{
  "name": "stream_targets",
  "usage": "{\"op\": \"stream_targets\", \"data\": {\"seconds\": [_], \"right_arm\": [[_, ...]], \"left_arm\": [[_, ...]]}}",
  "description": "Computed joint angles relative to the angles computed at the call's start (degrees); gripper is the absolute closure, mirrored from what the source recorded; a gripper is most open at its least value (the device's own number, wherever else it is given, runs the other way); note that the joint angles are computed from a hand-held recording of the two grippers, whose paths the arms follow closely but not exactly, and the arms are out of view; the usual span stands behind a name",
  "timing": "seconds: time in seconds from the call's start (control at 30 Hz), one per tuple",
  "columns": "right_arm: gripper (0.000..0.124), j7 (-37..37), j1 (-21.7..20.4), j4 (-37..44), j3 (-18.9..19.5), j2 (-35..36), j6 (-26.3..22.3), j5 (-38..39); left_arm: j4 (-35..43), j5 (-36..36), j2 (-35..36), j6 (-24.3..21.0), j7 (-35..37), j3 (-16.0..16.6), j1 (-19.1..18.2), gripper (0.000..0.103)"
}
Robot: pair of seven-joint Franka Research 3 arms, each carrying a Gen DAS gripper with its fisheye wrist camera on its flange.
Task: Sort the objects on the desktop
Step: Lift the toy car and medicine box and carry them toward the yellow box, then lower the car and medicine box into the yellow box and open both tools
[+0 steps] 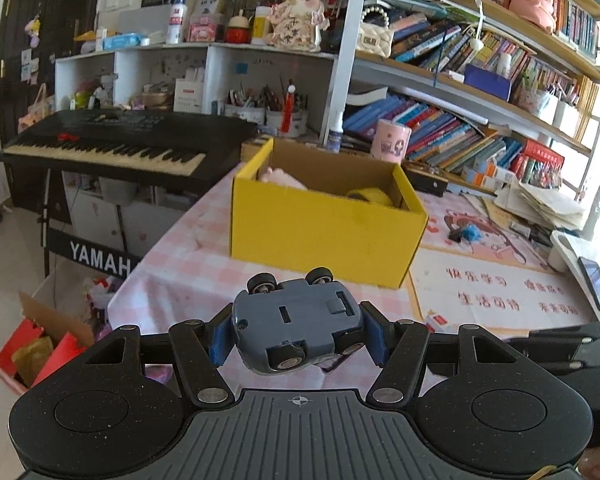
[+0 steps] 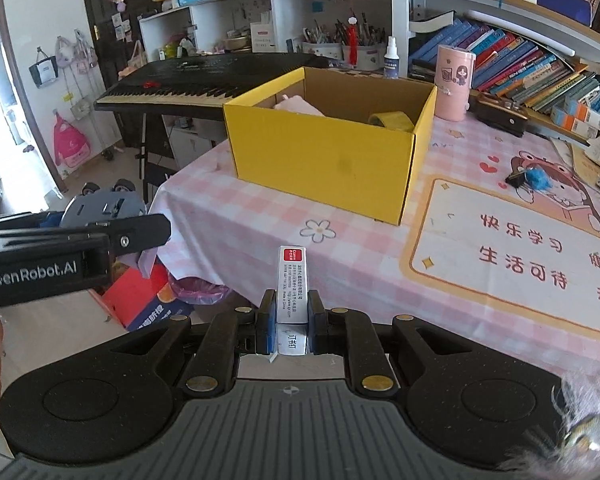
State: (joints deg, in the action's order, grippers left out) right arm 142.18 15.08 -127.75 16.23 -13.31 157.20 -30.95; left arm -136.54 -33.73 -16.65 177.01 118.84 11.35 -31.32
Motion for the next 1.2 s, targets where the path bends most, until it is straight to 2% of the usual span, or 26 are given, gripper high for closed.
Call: {"op": "stream_targets", "data": {"seconds": [0.13, 0.33, 0.53, 0.7, 0.8, 0.87, 0.97, 1.03, 1.2], "right_arm": [[0.110, 0.3, -0.6, 1.3, -0.4, 1.5, 1.0, -1.0], [0.110, 1.8, -1.8, 5.1, -2.4, 4.7, 3.8, -3.8], [0.110, 2.1, -2.1, 12.4, -6.3, 9.9, 7.3, -6.4], [0.110, 1.0, -1.0, 21.2, -11.1, 16.1, 10.0, -8.4], [0.110, -5.0, -0.3, 26.7, -13.3, 20.4, 10.6, -5.1], [0.110, -10.1, -0.3, 29.9, -13.9, 23.2, 10.5, -1.7], [0.110, -18.5, -0.7, 35.0, -13.8, 27.8, 8.6, 4.0], [0.110, -24.7, -1.6, 38.4, -12.9, 30.9, 6.5, 8.6], [0.110, -38.6, -2.9, 45.7, -11.3, 37.1, -0.2, 16.7]], "left_arm": [[4.3, -4.0, 2.9, 0.6, 4.2, 2.6, -3.1, 0.040], [14.3, -14.1, 9.7, 0.4, 13.6, 3.4, -4.4, 0.040], [25.9, -18.1, 18.5, 0.3, 15.5, 0.2, -1.2, 0.040], [35.8, -12.2, 26.6, -0.2, 9.4, -1.9, 1.3, 0.040], [41.6, -5.9, 31.7, -1.6, 3.4, -1.1, 1.5, 0.040], [46.1, -0.7, 35.4, -4.5, -1.9, 0.6, 0.8, 0.040], [51.6, 4.1, 40.1, -8.3, -6.2, 0.7, 1.6, 0.041], [55.5, 8.2, 43.4, -11.1, -10.3, 1.9, 1.4, 0.041], [63.3, 14.0, 49.1, -18.2, -15.2, 0.4, 3.6, 0.041]]}}
